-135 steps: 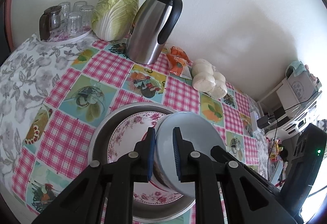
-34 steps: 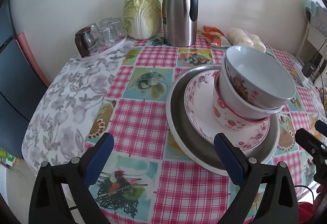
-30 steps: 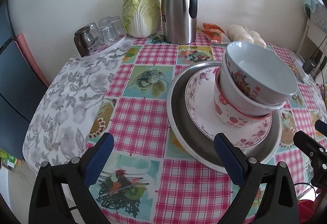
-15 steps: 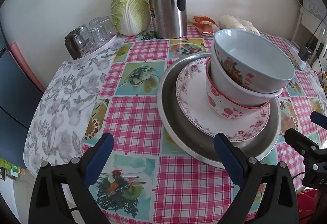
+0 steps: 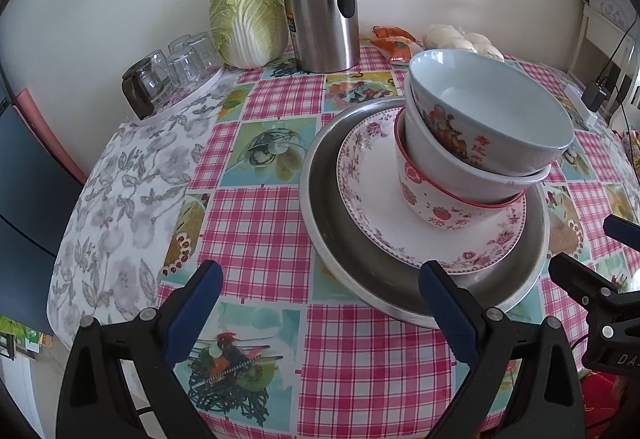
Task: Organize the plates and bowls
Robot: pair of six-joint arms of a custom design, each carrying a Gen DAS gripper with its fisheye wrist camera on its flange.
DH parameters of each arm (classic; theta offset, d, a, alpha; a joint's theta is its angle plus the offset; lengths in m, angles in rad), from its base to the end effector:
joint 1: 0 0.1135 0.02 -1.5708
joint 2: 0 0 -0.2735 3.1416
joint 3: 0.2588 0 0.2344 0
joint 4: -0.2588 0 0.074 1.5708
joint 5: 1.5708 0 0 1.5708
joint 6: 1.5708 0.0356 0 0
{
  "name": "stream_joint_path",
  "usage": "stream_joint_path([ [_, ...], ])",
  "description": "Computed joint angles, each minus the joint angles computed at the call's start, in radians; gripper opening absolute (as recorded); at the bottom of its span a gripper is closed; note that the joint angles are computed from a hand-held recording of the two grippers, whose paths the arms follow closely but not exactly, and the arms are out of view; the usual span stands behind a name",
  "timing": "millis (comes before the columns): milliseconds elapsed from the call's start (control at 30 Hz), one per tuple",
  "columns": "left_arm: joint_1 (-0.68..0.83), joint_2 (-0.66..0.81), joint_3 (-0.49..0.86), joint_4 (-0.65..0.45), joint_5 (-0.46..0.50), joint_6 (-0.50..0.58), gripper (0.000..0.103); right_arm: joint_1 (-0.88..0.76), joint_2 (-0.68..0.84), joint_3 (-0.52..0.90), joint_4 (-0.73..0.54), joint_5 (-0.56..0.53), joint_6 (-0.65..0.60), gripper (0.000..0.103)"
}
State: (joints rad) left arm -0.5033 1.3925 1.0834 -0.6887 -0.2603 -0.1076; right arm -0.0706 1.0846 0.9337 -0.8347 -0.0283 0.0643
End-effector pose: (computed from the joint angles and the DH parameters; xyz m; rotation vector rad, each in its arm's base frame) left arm 0.2360 -0.1195 0.2798 0.3999 2.4888 0.0913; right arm 0.1854 -0.0121 0.2892 0.1614 2.5510 0.0337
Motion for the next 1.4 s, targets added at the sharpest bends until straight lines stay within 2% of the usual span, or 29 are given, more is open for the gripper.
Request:
stream_joint_path([
  [1400,0.014,0.005,0.002,-0.003,0.001,-0.009,0.098,0.002,0.014,-0.002,-0.002,0.003,-0.009,0.103],
])
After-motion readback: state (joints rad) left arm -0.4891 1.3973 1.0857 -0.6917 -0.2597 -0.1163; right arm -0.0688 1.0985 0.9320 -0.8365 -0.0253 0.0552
